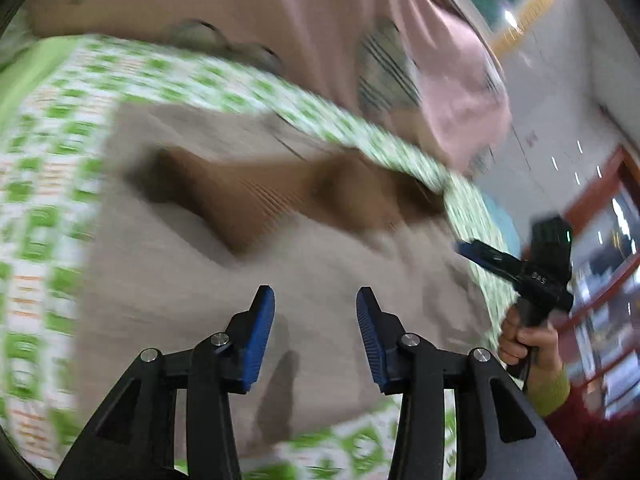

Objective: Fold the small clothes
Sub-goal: 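Fold the hem up toward the collar with both grippers and release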

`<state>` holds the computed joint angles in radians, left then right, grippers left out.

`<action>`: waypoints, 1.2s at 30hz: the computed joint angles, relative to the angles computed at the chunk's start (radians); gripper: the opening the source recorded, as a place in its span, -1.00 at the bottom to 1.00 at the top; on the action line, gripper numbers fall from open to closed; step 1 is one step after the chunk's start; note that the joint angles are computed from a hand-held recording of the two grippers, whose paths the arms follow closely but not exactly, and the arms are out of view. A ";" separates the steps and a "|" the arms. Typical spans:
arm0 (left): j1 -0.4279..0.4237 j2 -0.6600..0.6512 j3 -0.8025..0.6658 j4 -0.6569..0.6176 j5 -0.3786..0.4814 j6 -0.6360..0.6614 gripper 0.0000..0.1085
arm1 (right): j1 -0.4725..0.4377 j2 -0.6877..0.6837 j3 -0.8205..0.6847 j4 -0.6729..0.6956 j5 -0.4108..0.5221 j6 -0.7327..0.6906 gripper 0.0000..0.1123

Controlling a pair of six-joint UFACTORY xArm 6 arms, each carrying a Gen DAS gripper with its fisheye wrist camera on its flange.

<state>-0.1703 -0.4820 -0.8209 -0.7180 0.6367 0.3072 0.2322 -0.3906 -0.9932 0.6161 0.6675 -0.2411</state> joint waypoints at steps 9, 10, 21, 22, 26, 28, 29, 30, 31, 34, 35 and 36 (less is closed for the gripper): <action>0.027 0.307 -0.271 0.266 0.011 -0.099 -0.45 | 0.015 0.250 -0.238 -0.211 0.154 0.004 -0.03; 0.058 0.339 -0.301 0.265 0.006 -0.107 -0.46 | -0.008 0.291 -0.278 -0.269 0.139 0.065 -0.03; 0.197 0.277 -0.209 0.156 -0.130 -0.200 -0.59 | -0.114 0.181 -0.106 -0.259 -0.111 0.360 -0.06; 0.196 0.248 -0.179 0.153 -0.138 -0.204 -0.53 | -0.108 0.144 -0.073 -0.248 -0.114 0.363 -0.06; 0.190 0.053 -0.016 0.164 -0.126 -0.278 -0.44 | -0.061 -0.006 0.059 -0.231 -0.128 0.396 -0.04; 0.178 -0.036 0.056 0.170 -0.118 -0.319 -0.41 | -0.030 -0.078 0.121 -0.218 -0.128 0.416 0.00; 0.166 -0.101 0.107 0.166 -0.120 -0.341 -0.39 | -0.013 -0.092 0.138 -0.217 -0.133 0.429 0.02; 0.164 -0.148 0.138 0.161 -0.106 -0.349 -0.33 | 0.003 -0.133 0.173 -0.211 -0.132 0.441 0.02; 0.149 -0.203 0.176 0.179 -0.096 -0.383 -0.28 | 0.014 -0.168 0.200 -0.206 -0.128 0.450 0.03; 0.093 -0.359 0.286 0.272 -0.070 -0.509 -0.19 | 0.061 -0.250 0.277 -0.219 -0.138 0.503 0.04; 0.073 -0.393 0.309 0.294 -0.059 -0.544 -0.19 | 0.076 -0.272 0.300 -0.224 -0.146 0.525 0.05; 0.046 -0.436 0.339 0.316 -0.043 -0.588 -0.19 | 0.094 -0.294 0.325 -0.231 -0.154 0.551 0.06</action>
